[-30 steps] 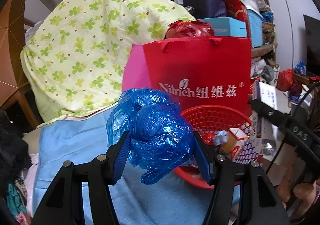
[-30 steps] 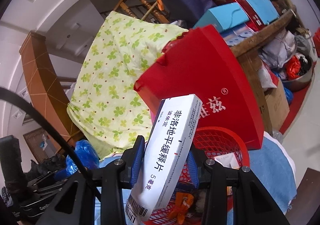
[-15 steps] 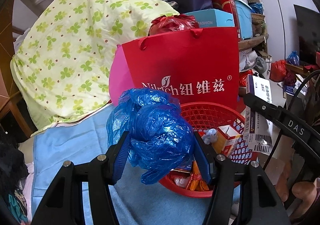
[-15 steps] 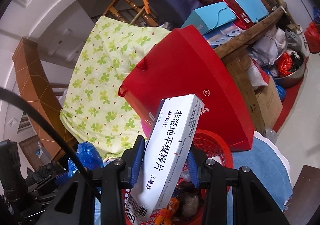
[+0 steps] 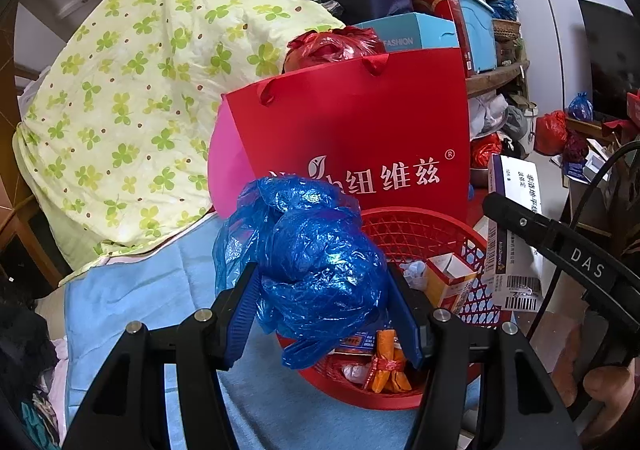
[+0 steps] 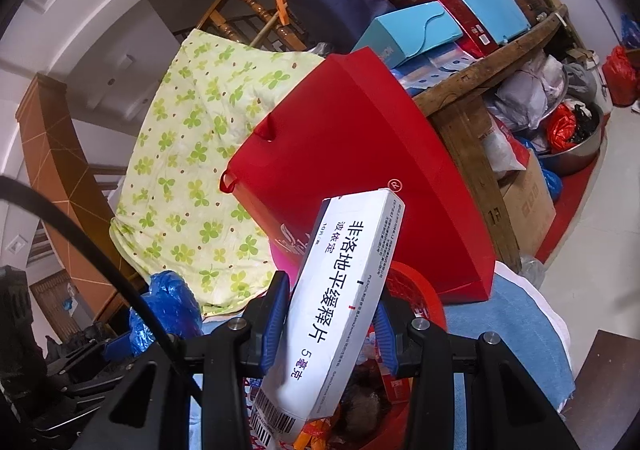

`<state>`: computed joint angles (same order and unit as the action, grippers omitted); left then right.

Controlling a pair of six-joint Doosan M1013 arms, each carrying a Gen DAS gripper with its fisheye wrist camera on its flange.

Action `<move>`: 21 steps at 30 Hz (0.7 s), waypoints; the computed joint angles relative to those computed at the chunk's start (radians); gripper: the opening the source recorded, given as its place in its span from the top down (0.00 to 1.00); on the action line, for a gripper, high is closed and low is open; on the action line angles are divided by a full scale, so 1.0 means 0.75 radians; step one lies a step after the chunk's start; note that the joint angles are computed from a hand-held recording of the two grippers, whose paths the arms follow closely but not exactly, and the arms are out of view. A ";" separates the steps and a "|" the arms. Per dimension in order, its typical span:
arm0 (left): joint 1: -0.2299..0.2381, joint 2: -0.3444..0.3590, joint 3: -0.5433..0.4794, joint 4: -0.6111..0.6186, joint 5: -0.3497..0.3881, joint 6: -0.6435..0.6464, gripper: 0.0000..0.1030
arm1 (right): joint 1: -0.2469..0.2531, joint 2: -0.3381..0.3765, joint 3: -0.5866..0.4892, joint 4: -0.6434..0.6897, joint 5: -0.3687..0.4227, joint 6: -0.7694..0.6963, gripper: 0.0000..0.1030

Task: Collect trash
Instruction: 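Open both tools to drop the blue bag and white box into the wastebasket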

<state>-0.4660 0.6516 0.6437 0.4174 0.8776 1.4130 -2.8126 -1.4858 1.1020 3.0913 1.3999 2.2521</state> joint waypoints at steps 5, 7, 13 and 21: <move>0.007 0.023 -0.040 -0.057 0.031 0.029 0.39 | 0.001 -0.002 0.004 -0.004 0.005 0.006 0.58; 0.011 0.032 -0.056 -0.086 0.042 0.043 0.38 | 0.001 0.001 -0.002 0.000 0.005 0.000 0.58; 0.045 0.055 -0.100 -0.284 0.058 0.130 0.38 | 0.002 0.007 -0.017 0.008 0.006 -0.016 0.58; 0.098 0.091 -0.160 -0.544 0.026 0.324 0.36 | 0.002 0.018 -0.050 0.023 -0.002 -0.048 0.58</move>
